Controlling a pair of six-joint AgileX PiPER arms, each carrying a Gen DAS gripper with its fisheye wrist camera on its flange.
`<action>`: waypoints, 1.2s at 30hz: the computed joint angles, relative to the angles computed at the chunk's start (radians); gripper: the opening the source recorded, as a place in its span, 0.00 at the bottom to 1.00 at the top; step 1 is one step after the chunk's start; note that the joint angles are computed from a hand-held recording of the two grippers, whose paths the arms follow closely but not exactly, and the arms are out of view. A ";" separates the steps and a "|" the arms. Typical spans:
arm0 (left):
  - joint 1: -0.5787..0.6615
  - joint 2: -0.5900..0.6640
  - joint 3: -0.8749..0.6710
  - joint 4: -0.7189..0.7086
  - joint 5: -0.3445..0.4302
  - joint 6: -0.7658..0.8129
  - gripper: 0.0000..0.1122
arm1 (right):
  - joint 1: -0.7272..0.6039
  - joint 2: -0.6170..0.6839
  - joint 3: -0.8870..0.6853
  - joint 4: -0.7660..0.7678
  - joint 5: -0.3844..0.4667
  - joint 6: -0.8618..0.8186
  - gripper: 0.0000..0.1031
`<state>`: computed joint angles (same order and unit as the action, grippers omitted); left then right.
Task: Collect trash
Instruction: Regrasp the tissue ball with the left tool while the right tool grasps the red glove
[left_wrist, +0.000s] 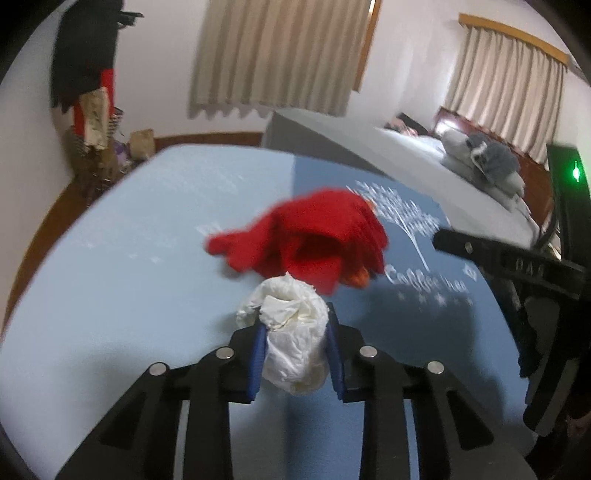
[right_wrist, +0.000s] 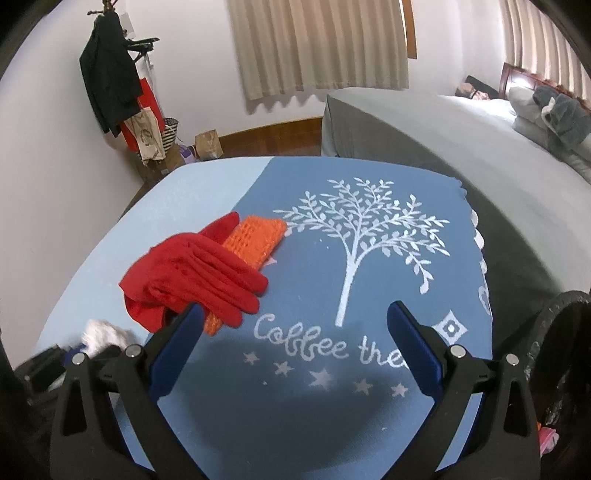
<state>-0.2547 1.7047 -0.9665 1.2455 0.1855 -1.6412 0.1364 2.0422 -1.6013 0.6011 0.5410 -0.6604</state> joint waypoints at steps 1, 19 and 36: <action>0.008 -0.010 0.007 0.020 0.007 -0.020 0.26 | 0.004 0.001 -0.005 0.010 0.001 -0.007 0.94; 0.150 -0.053 0.031 0.107 0.090 -0.065 0.26 | 0.179 0.135 -0.268 -0.060 0.101 0.115 0.93; 0.141 -0.059 0.026 0.057 0.089 -0.017 0.26 | 0.145 0.138 -0.274 0.056 0.248 -0.020 0.10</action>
